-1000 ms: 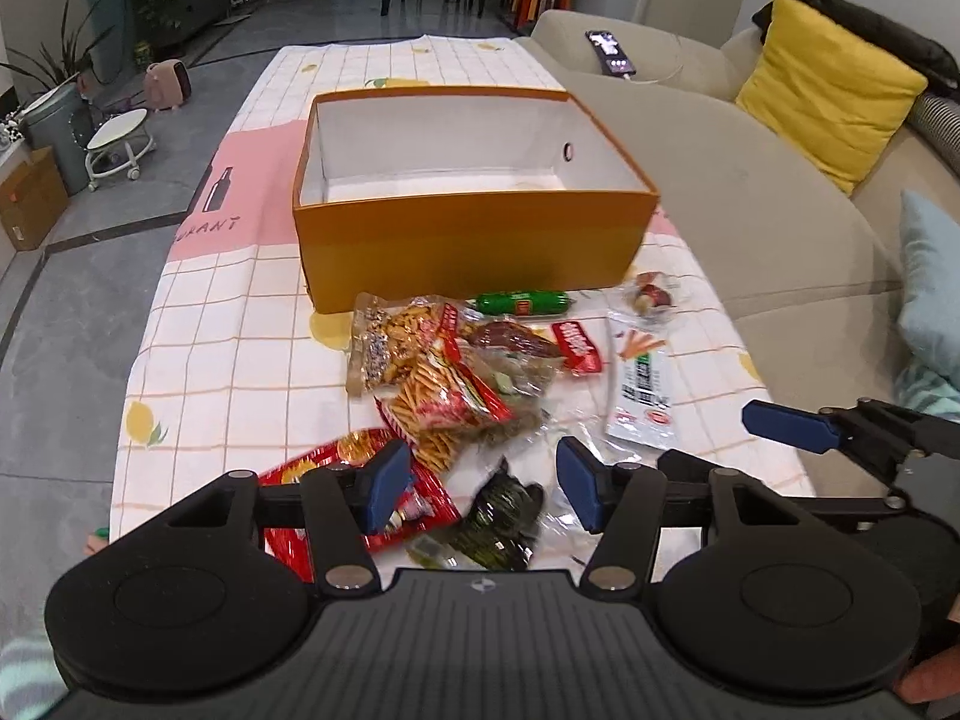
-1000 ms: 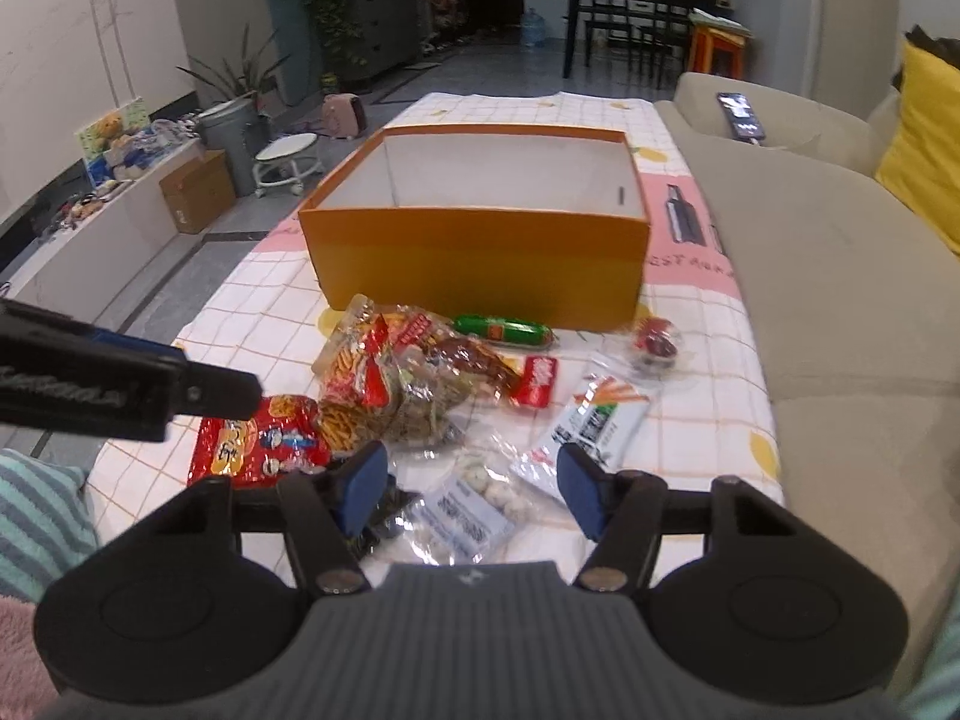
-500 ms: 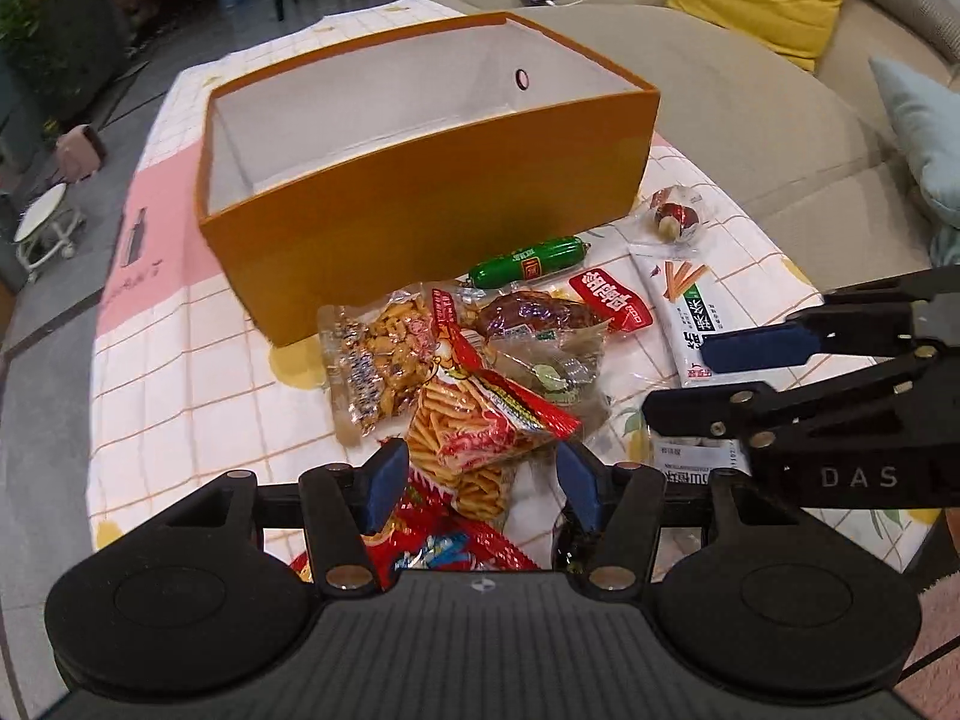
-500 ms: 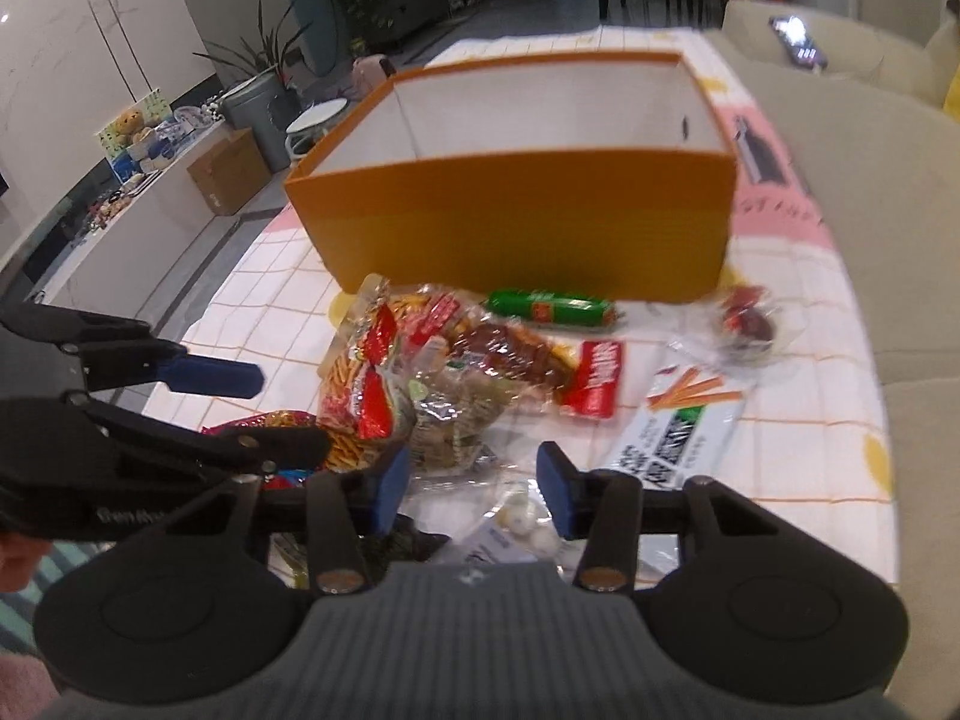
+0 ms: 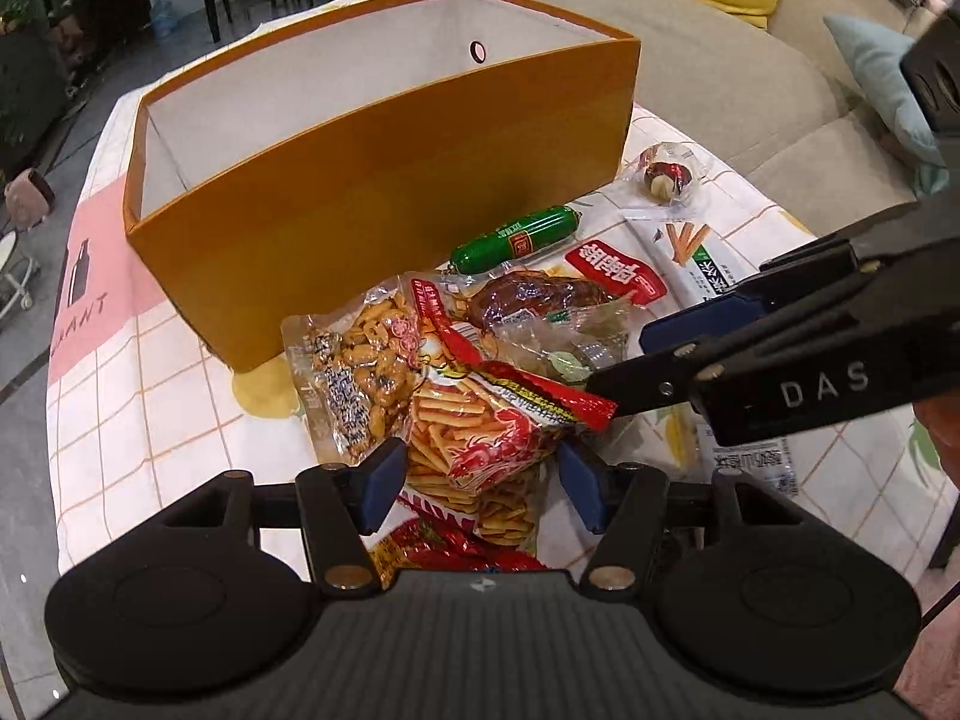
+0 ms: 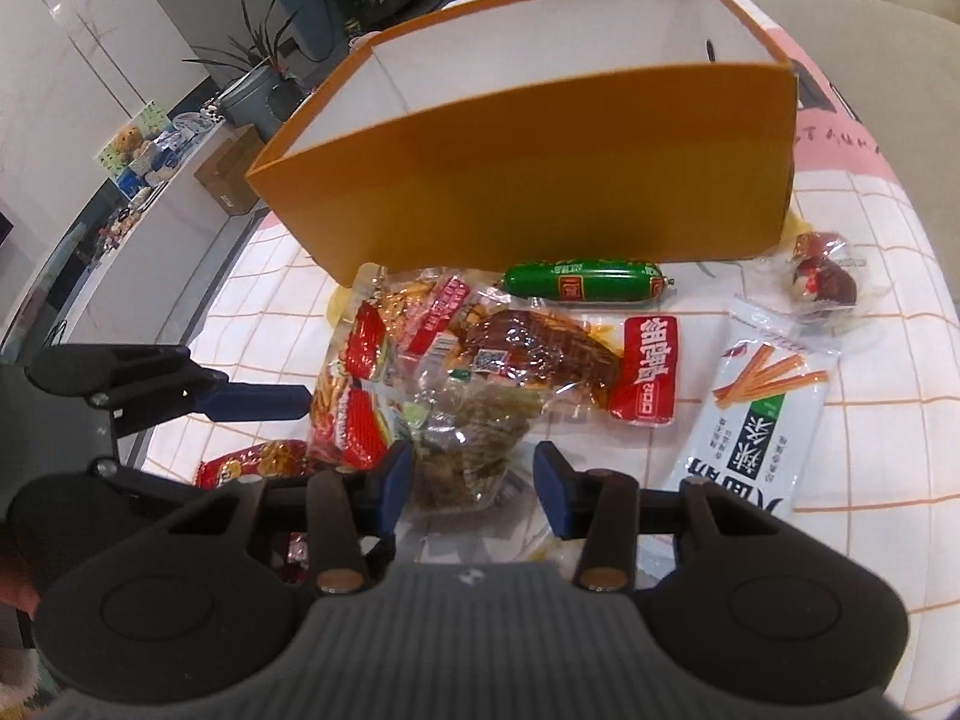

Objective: Organize snacks
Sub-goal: 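Grasp the red striped snack bag with the left gripper while the right gripper grasps a clear nut bag, then carry both held bags over the orange box and lower them inside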

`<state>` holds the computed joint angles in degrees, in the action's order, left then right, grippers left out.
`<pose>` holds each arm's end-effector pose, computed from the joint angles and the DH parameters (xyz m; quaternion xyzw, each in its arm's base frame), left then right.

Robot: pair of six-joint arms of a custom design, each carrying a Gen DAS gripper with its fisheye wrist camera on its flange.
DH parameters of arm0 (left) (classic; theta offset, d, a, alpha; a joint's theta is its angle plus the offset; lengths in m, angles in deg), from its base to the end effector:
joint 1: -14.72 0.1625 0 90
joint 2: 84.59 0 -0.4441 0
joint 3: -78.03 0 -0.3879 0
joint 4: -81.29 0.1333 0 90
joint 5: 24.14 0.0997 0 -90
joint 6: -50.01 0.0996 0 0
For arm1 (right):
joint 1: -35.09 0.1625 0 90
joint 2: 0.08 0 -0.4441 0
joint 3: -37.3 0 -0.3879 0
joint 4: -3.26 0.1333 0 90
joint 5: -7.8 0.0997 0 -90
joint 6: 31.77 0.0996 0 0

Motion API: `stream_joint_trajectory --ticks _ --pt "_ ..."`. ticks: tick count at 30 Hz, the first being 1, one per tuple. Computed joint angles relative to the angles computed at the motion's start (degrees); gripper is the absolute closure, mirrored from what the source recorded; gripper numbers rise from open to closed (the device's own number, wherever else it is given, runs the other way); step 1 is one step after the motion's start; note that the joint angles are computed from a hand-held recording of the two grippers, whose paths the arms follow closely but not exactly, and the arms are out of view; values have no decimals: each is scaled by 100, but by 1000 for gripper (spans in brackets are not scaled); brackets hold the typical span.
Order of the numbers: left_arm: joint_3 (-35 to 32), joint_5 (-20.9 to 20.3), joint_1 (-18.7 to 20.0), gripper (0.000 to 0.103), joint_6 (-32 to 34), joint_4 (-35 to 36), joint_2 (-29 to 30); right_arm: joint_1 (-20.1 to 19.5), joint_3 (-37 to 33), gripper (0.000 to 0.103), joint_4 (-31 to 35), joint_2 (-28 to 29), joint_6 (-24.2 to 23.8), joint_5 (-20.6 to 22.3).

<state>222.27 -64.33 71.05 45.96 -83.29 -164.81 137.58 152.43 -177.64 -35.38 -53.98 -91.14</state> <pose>-0.0226 -0.4117 0.2065 0.1934 0.8831 -0.2145 0.3698 0.2335 -0.5092 -0.0401 0.2887 -0.9494 0.0892 0.0854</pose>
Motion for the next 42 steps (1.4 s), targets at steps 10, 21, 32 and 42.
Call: stream_joint_trajectory --ticks 10,21,32,42 --pt "34 183 150 33 70 -455 350 -95 -109 60 19 163 161 230" --pt "43 314 21 57 -934 -40 202 -99 59 77 -210 80 -12 324" --pt "151 394 -655 60 -2072 534 -766 47 463 77 -731 -461 -127 423" --pt "-417 457 -949 61 -2293 957 -1287 306 295 77 -726 -904 -398 539"
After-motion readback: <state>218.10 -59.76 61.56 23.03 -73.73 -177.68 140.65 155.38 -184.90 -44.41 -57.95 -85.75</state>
